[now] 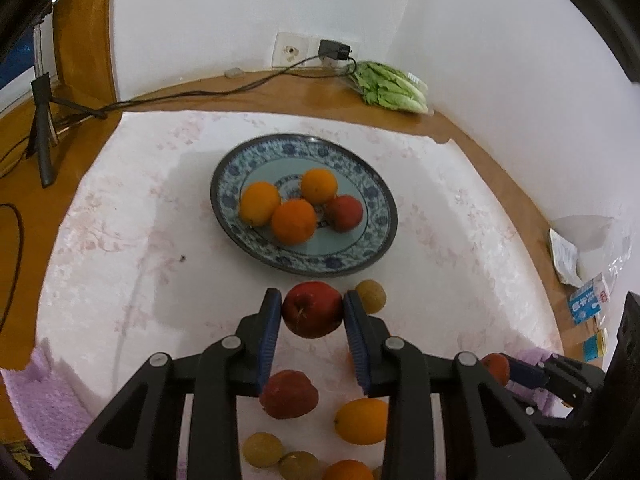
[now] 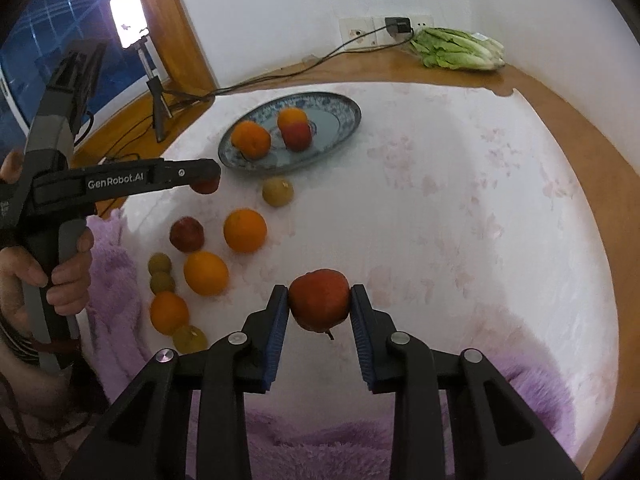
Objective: Organize fruits
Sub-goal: 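Carry the left gripper's red apple to the plate while the right gripper carries its apple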
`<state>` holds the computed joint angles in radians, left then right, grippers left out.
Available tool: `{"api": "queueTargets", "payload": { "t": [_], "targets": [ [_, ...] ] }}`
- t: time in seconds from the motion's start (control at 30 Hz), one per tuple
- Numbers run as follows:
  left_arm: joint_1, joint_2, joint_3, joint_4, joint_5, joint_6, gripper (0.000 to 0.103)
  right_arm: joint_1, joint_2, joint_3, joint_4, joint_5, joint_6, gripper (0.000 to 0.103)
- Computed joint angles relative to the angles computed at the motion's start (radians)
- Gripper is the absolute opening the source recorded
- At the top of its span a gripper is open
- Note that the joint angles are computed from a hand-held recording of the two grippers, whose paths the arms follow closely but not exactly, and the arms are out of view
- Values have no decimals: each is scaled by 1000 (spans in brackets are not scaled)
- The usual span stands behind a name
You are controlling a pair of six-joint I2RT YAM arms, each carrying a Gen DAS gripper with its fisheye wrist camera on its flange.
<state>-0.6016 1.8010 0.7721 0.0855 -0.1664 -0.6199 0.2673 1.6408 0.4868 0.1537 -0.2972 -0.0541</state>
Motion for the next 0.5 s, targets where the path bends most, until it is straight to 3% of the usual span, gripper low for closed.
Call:
{"api": "queueTargets", "payload": {
  "t": [0.5],
  "targets": [
    [57, -81, 58, -95, -29, 73, 33, 13, -14, 245, -256, -24, -31, 32]
  ]
}}
